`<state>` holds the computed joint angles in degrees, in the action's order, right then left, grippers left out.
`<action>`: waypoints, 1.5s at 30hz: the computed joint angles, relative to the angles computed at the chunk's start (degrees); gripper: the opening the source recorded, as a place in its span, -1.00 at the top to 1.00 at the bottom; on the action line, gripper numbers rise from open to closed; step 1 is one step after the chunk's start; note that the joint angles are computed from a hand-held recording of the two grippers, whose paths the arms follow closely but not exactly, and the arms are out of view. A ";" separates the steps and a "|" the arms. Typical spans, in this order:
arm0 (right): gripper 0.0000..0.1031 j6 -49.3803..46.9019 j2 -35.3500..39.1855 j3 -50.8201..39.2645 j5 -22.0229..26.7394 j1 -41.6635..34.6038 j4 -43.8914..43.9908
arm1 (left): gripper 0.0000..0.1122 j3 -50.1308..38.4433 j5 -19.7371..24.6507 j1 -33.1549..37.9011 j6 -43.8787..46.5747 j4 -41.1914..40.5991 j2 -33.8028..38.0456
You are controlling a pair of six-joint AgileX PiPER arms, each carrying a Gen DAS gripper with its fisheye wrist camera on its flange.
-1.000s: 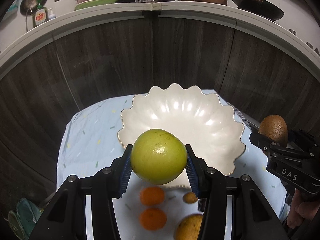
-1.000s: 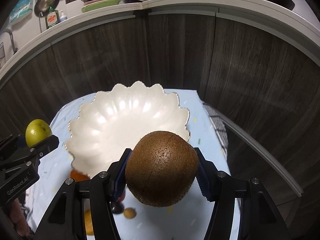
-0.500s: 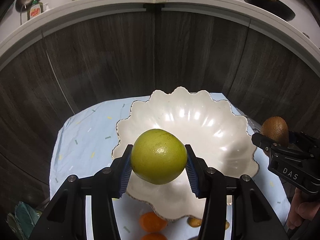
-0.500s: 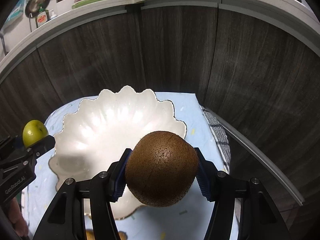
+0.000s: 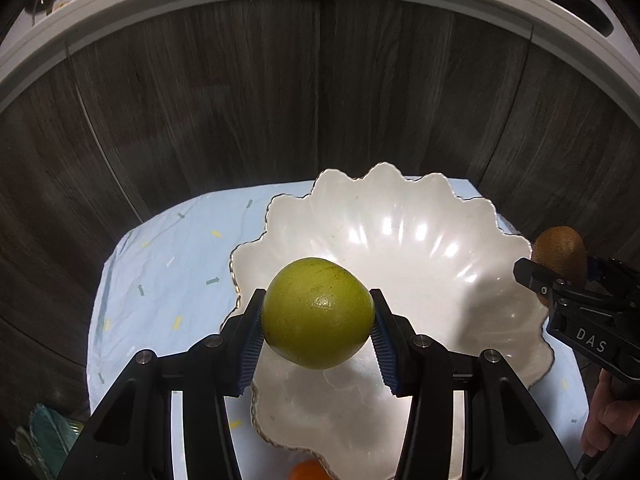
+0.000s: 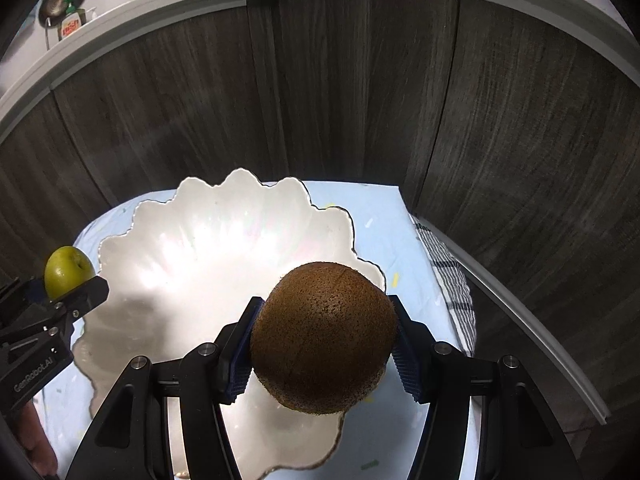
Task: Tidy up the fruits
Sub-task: 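Carry the green apple and kiwi over the white bowl with both tools, then open both tools to drop the apple and kiwi into the bowl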
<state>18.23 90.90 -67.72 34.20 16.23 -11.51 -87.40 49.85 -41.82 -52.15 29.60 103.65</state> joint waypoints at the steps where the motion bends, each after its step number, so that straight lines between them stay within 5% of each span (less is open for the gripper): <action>1: -0.16 0.09 0.41 -0.28 0.14 -0.01 -0.03 | 0.14 -0.14 -0.15 0.24 0.28 -0.28 0.28; 25: -0.18 -2.04 5.30 -2.72 1.06 -1.72 1.76 | 0.13 -2.46 0.74 1.51 4.84 -5.73 4.32; 26: -0.21 -1.37 4.96 -2.47 0.61 -1.61 1.06 | 0.09 -2.30 0.70 1.33 4.58 -5.14 4.21; 28: -0.45 0.42 3.96 -1.68 -0.85 -1.07 -1.21 | -0.37 -1.80 0.95 0.24 2.22 -1.54 3.77; 30: -0.70 4.77 2.76 -1.06 -1.64 -0.17 -5.91 | -0.52 -1.40 1.20 -0.56 0.55 1.33 3.28; 38: -0.70 6.25 0.64 -1.48 -1.01 0.63 -7.37 | -0.83 -0.59 2.15 -1.41 -4.11 5.82 0.83; 45: -0.70 5.88 -1.21 -0.42 -1.32 0.92 -5.79 | -0.83 0.01 4.17 -2.76 -5.43 8.29 -1.68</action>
<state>24.11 89.69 -68.14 32.88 17.15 -17.30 -87.39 54.02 -44.58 -57.58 37.89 101.97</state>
